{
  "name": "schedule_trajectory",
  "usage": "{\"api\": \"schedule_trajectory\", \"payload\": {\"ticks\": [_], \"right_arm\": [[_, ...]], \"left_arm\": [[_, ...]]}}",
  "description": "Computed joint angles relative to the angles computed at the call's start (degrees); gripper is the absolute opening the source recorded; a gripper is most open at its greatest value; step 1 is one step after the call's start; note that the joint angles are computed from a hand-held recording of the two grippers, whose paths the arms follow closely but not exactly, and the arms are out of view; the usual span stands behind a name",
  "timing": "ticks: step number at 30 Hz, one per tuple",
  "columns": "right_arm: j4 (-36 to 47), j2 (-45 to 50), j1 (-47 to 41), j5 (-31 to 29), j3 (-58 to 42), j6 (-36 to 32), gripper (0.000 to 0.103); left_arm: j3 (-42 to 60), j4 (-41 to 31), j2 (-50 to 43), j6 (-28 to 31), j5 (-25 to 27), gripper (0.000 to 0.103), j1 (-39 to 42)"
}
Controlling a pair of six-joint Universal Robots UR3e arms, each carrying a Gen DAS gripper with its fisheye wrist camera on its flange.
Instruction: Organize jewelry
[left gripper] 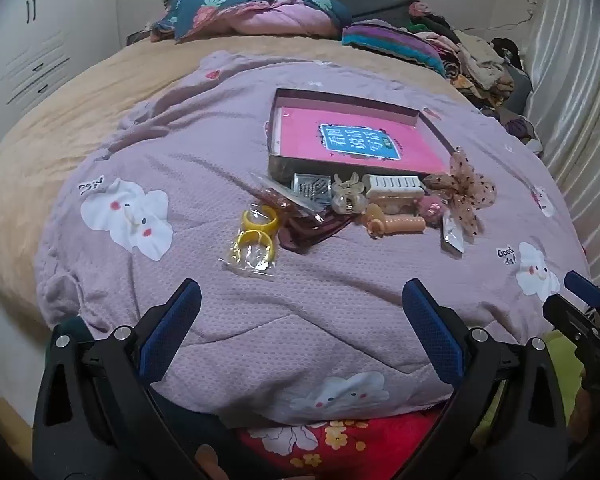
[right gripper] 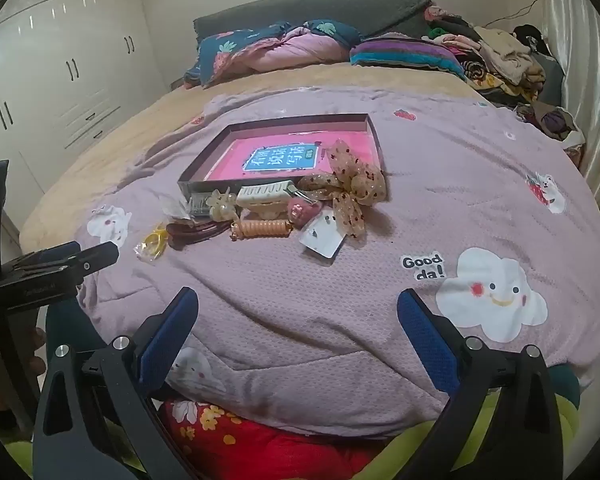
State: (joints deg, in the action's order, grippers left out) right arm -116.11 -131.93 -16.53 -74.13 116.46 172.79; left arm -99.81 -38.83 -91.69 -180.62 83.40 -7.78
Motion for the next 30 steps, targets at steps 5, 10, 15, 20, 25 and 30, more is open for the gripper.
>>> {"api": "schedule_trajectory", "payload": {"ticks": [5,10,15,20,25,30], "right_arm": [[1.1,-0.9,-1.2,1.0,-0.1,-0.5,0.099],[1.7,-1.3,-1.4,1.4,-0.4,-0.8,0.099],[2.2,-1.4,-1.5,1.7,-0.8,-0.6,0.099],[2.2,-1.3,-0.9,1.2,-1.3,-0.5,0.099],[3.0,-1.9,-1.9,2.1,-1.3,-1.1,0.099],[2.7,-1.8,-1.6,1.9,-1.2,-0.8,0.099]], "left_arm": [[0.4,0.7,0.0,-0.9,1.0,0.094,-1.1],[-0.6,1.3,0.7,-0.2,-0.7,0.094,0.1],[0.0,0.3,1.4,-0.3,-1.1,0.094,0.3],[0.2,-0.2,1.7,-0.3,-1.3,0.094,0.4],[-0.7,0.6,1.9,-0.2,-1.6,0.094,0.7],[-0.7,0.4,2.1,-0.1,-1.7,0.094,0.8]]}}
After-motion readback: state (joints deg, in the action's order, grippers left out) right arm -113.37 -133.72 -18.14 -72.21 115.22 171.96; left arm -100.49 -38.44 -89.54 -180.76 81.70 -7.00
